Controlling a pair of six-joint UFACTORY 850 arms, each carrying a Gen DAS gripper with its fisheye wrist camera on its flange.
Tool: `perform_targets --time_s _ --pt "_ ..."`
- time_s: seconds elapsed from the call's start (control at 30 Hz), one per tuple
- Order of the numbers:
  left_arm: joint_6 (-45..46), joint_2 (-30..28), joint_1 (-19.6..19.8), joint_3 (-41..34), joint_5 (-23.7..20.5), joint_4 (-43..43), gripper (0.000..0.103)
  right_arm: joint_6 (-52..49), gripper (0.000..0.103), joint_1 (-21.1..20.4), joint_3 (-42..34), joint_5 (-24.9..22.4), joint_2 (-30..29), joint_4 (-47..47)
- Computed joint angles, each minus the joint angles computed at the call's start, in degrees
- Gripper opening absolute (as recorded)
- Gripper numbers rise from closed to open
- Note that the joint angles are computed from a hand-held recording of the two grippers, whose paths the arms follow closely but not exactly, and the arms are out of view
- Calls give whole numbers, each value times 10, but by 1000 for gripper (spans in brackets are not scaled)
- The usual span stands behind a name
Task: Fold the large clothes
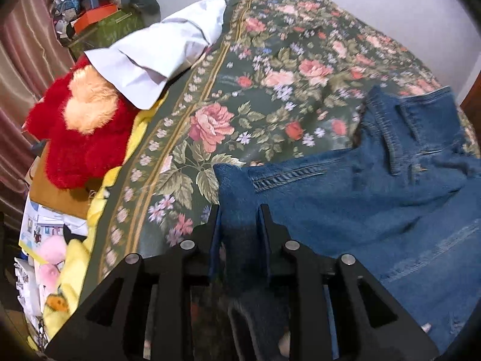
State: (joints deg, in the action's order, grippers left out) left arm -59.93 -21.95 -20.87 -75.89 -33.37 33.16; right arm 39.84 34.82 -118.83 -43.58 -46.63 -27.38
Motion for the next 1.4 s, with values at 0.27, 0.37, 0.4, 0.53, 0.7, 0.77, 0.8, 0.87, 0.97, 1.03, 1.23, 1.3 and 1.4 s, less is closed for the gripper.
perform_targets --time_s 0.27,0.37,0.4,0.53,0.7,0.77,0.8,0.87,0.97,1.03,1.23,1.3,1.4 --pt "-51 103 -53 38 -12 76 51 14 94 36 120 47 136 -10" --pt "-103 150 -83 61 -16 127 65 26 100 48 166 71 186 -1" --pt "-109 163 -91 67 -15 130 68 28 101 52 180 78 201 3" --pt "-120 207 -119 89 -14 121 87 43 103 70 246 104 265 14" --pt "-130 264 -146 143 -19 99 90 56 103 90 308 106 315 16" --pt "-148 288 -156 173 -24 90 91 60 103 98 342 108 334 19" --pt "-154 296 -159 187 -23 83 91 62 103 100 353 108 340 20" --pt "-165 319 -164 225 -20 60 91 66 103 105 384 108 353 27" --pt "-157 342 -165 273 -15 9 91 61 103 108 429 112 368 58" --pt "-152 350 -161 303 -6 -31 91 52 103 108 454 115 374 89" --pt "-148 367 -156 391 56 -168 91 80 103 110 529 142 390 158" --pt "-126 374 -159 422 102 -235 91 48 103 106 546 156 395 212" --pt "-102 369 -170 441 138 -287 91 15 98 109 569 180 404 254"
